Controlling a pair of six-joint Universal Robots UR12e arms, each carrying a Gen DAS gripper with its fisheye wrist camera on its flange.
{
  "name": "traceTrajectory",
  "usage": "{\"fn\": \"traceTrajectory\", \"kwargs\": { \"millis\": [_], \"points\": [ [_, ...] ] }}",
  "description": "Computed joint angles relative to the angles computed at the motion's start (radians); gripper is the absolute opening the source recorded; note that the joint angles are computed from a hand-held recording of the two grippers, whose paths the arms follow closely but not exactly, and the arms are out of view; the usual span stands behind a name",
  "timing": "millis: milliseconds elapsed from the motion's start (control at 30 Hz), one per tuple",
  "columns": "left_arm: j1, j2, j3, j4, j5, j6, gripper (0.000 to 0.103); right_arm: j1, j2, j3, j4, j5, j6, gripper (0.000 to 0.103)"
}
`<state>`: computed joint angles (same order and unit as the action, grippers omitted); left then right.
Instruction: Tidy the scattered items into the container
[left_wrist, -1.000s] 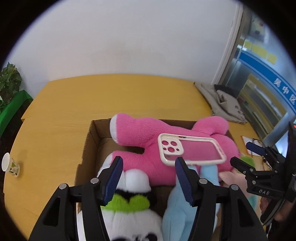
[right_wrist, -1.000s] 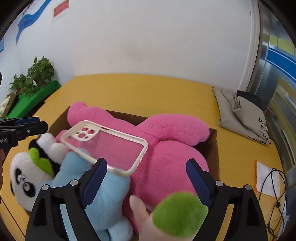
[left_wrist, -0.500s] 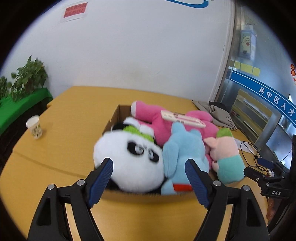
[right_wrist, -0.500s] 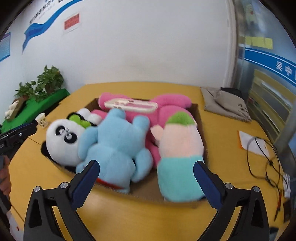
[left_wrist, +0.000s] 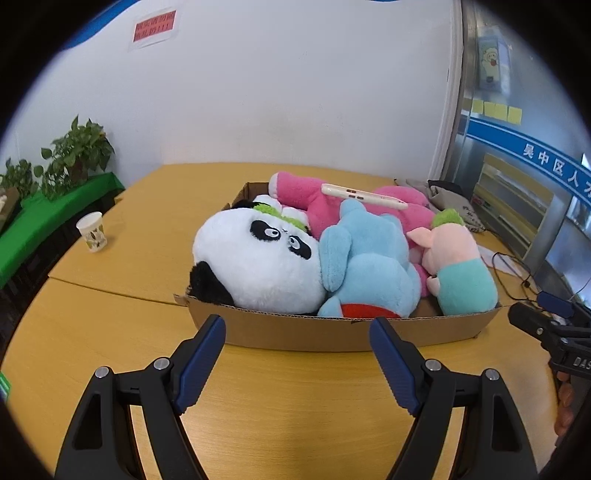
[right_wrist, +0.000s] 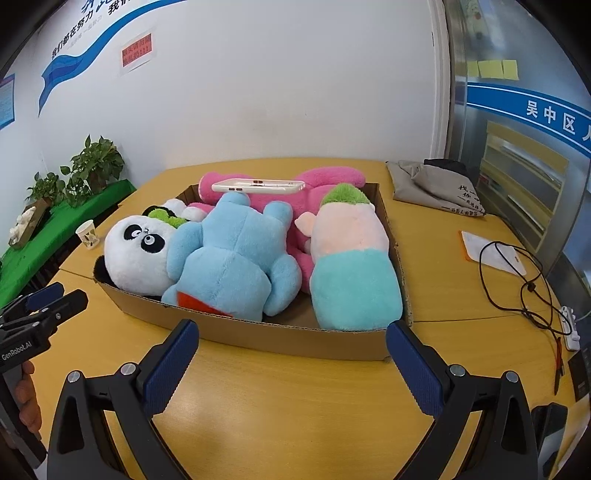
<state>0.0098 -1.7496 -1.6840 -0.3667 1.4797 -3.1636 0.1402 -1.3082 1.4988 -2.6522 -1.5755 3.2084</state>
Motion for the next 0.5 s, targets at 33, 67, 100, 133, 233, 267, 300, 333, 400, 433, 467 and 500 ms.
{"fn": "traceTrajectory", "kwargs": {
  "millis": [33,67,100,133,233,267,300,333,400,433,467,500],
  "points": [
    [-0.002,-0.001,0.002,-0.003,0.006,-0.001,0.080,0.000,-0.001,0.000,0.003,0.005,0.001,0.103],
    [-0.002,0.000,0.001,-0.005,0.003,-0.003,0.080,0.001,-0.002,0.001,0.005,0.004,0.000,0.103],
    [-0.002,-0.001,0.002,-0.007,-0.001,-0.005,0.080,0.003,-0.002,0.002,0.004,0.003,-0.005,0.103],
    [-0.002,-0.001,0.003,-0.009,-0.003,-0.004,0.080,0.003,-0.004,0.005,0.003,0.003,-0.008,0.103],
    [-0.008,-0.003,0.008,-0.014,-0.007,0.003,0.080,0.005,-0.004,0.008,0.007,-0.010,-0.006,0.103],
    [-0.006,-0.003,0.010,-0.021,-0.022,0.003,0.080,0.005,-0.004,0.009,0.007,-0.013,-0.007,0.103],
    [-0.003,-0.001,0.009,-0.024,-0.055,0.004,0.080,0.006,-0.003,0.010,0.007,-0.018,-0.006,0.103],
    [0.004,0.000,0.005,-0.016,-0.096,0.002,0.080,0.006,-0.003,0.010,0.008,-0.021,-0.003,0.103],
    [0.012,0.001,0.002,-0.012,-0.148,-0.013,0.080,0.004,-0.001,0.013,0.008,-0.012,0.003,0.103],
    [0.012,0.001,0.002,-0.016,-0.151,-0.018,0.080,0.005,0.001,0.012,0.009,-0.020,0.006,0.103],
    [0.010,0.000,0.004,-0.022,-0.146,-0.020,0.080,0.006,0.003,0.012,0.012,-0.023,0.006,0.103],
    [0.007,-0.001,0.005,-0.028,-0.130,-0.016,0.080,0.006,0.004,0.012,0.015,-0.022,0.004,0.103]
  ]
}}
